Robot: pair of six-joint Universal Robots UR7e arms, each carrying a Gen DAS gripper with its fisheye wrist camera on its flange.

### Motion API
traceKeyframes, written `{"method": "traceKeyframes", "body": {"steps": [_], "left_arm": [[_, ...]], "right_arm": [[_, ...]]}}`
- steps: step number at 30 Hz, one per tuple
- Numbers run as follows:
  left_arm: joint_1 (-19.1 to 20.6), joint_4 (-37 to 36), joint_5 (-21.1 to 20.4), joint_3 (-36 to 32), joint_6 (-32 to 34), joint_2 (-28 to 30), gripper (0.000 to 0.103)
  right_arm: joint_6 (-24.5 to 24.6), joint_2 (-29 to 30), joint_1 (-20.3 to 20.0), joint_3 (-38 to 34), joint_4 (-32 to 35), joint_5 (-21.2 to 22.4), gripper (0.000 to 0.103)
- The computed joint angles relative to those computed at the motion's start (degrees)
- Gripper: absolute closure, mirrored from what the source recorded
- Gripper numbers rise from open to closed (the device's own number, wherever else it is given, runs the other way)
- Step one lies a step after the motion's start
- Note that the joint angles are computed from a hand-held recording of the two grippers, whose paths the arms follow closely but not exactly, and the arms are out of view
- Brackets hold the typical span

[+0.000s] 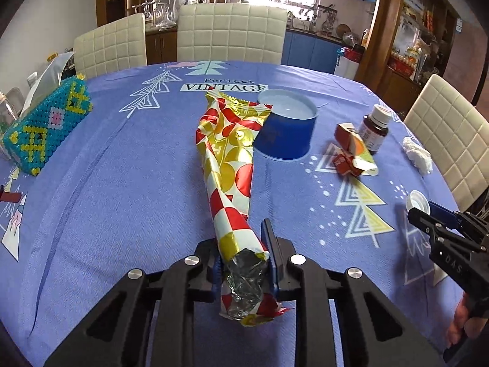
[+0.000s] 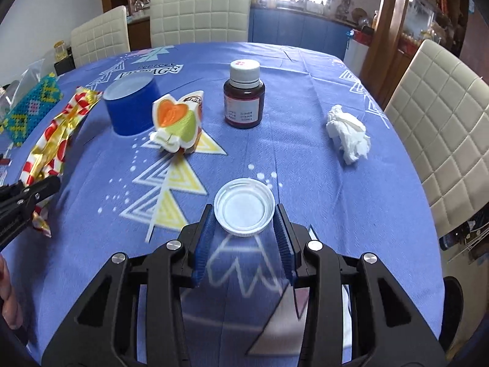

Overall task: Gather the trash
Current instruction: 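Carry the wrapper and clear dish over the bin with both grippers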

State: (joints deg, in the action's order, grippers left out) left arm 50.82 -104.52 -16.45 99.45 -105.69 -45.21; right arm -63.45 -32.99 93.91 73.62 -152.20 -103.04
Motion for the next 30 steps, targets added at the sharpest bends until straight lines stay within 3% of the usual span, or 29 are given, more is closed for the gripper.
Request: {"method": "traceKeyframes", "body": {"steps": [8, 16, 28, 30], "left_arm": [[-3.3, 9.3, 1.2, -5.1, -4.4, 3.2, 0.083], [-6.6, 24.5, 3.2, -13.7, -11.4, 8.0, 0.083], [-8.8, 35.8, 7.0, -27.3, -9.8, 16.6, 0.083], [-8.9, 32.7, 7.8, -28.4, -5.7, 17.6, 0.083]], "right_arm": [[-4.1, -6.9, -1.5, 7.5, -4.2, 3.1, 0.062], [-6.0, -13.0, -3.6, 11.4, -5.8, 7.7, 0.062], [-6.2, -17.7, -7.0, 10.8, -5.6, 12.5, 0.062], [-6.1, -18.1, -7.6, 10.2, -5.4, 13.0, 0.062]]}}
